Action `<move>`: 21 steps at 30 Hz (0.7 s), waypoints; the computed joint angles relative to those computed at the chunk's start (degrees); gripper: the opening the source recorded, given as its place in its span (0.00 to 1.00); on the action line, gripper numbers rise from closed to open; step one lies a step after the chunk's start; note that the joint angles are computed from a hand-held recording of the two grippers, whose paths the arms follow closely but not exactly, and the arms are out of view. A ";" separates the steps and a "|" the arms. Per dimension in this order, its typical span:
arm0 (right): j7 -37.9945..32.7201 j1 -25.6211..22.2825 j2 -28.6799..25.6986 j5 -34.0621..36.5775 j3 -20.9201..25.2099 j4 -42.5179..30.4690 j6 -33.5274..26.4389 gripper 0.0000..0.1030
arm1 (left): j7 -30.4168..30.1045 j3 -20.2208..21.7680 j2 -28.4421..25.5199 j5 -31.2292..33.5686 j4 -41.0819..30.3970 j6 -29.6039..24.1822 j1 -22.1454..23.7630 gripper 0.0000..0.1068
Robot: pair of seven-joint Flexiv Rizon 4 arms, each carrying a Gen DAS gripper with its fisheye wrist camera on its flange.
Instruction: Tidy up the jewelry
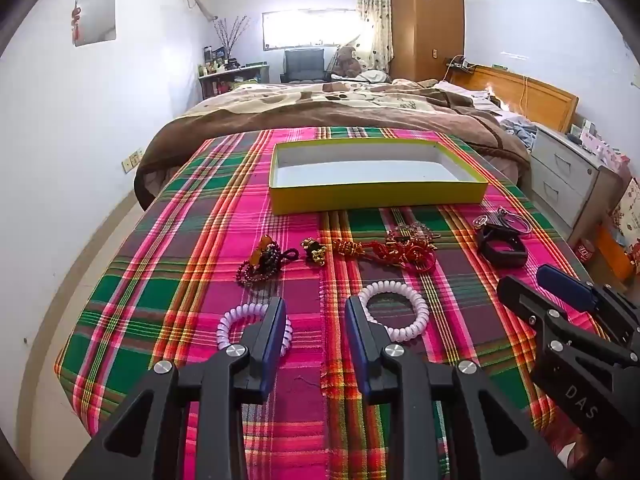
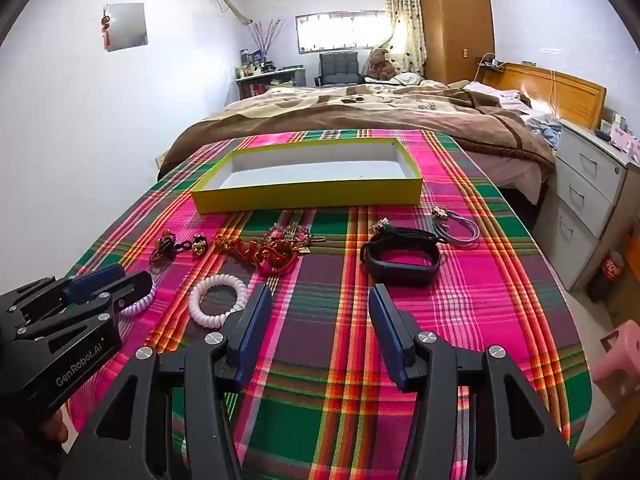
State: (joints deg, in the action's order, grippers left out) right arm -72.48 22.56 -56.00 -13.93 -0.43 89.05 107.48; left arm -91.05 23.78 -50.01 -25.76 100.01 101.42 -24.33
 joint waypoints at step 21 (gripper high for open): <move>-0.85 0.72 0.61 0.29 -0.29 0.82 0.58 0.50 | -1.40 -1.74 1.17 -0.96 1.01 0.69 1.10 0.28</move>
